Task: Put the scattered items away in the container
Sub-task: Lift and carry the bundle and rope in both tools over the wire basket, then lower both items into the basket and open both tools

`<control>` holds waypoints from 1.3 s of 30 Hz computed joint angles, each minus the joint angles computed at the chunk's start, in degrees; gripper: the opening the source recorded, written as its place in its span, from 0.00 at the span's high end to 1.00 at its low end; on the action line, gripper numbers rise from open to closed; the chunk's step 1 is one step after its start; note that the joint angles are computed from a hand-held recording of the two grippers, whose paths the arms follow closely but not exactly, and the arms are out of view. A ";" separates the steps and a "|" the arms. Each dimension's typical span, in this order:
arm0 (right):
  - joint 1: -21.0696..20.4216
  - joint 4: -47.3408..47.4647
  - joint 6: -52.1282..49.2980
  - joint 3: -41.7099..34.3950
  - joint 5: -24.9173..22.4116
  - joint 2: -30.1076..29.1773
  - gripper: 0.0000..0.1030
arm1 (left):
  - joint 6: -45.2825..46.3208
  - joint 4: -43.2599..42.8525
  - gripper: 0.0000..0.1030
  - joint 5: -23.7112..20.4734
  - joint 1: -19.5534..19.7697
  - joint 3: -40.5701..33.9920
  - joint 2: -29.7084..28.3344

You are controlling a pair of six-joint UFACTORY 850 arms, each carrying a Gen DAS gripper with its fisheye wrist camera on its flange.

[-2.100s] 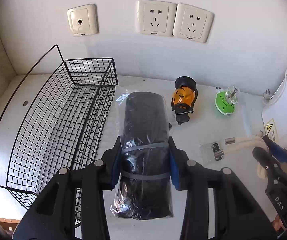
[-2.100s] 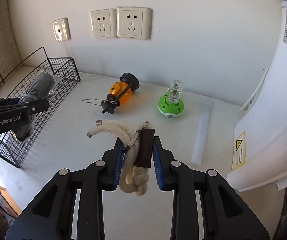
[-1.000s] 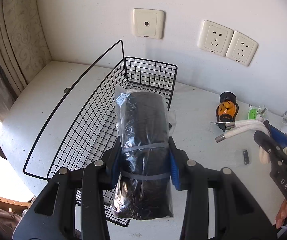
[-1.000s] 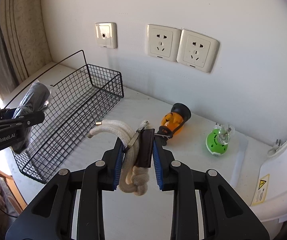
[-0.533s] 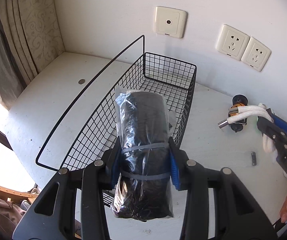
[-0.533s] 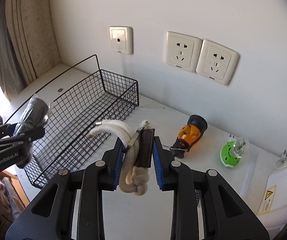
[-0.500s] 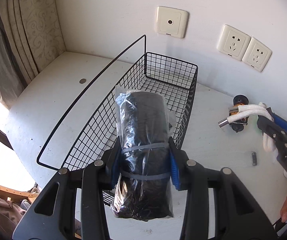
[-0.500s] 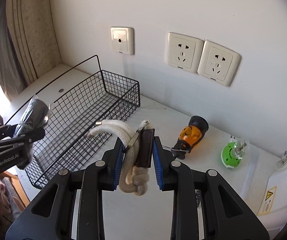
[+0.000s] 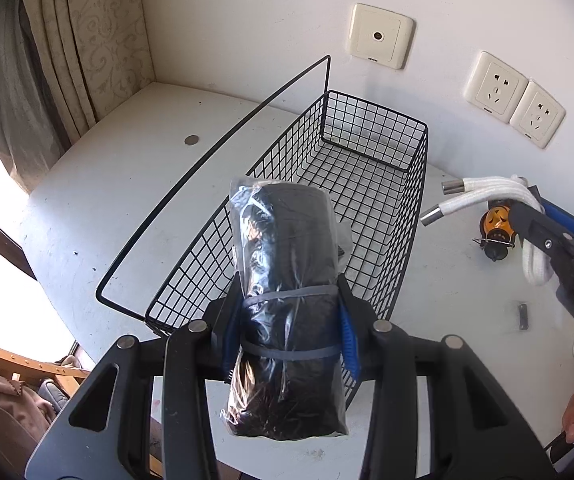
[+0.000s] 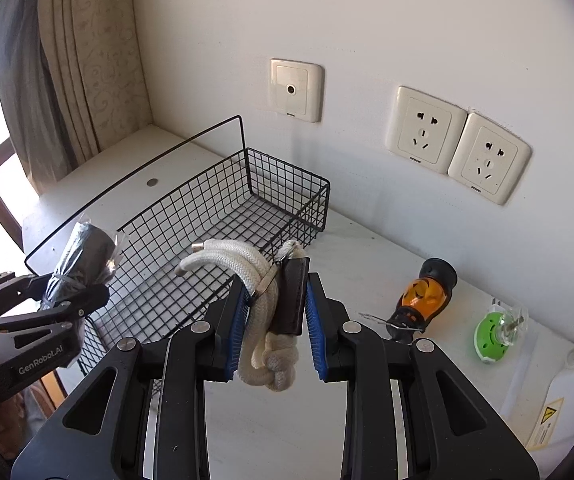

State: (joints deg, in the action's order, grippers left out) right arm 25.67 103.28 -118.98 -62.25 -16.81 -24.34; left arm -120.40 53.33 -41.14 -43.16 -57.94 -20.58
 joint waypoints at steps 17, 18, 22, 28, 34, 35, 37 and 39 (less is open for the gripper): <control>3.96 -7.06 6.00 -4.30 -0.39 -3.65 0.74 | -2.78 -0.44 0.65 2.29 0.95 2.63 -0.06; 4.15 -7.64 6.46 -4.66 -0.46 -3.97 0.74 | -3.13 -0.31 0.65 2.49 1.01 2.84 -0.12; 4.78 -9.94 8.50 -6.17 -0.83 -5.28 0.74 | -4.25 0.43 0.65 2.95 1.29 3.44 -0.36; 5.63 -13.37 11.49 -8.50 -1.50 -7.36 0.74 | -5.09 1.06 0.65 3.95 1.66 3.90 -1.01; 6.22 -16.34 14.63 -10.41 -1.95 -9.14 0.74 | -5.38 1.45 0.65 4.62 2.20 4.02 -1.33; 6.30 -16.87 15.14 -10.72 -2.00 -9.46 0.74 | -5.48 1.56 0.65 4.80 2.35 4.05 -1.40; 6.46 -17.97 16.20 -11.41 -2.10 -10.14 0.74 | -5.61 1.77 0.65 5.14 2.64 4.05 -1.56; 6.61 -19.13 17.30 -12.01 -2.18 -10.71 0.74 | -5.67 1.92 0.65 5.43 2.96 4.04 -1.70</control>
State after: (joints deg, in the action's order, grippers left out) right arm 32.28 84.15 -101.69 -74.25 -18.99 -35.05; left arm -126.07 55.25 -35.71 -40.20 -53.91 -22.29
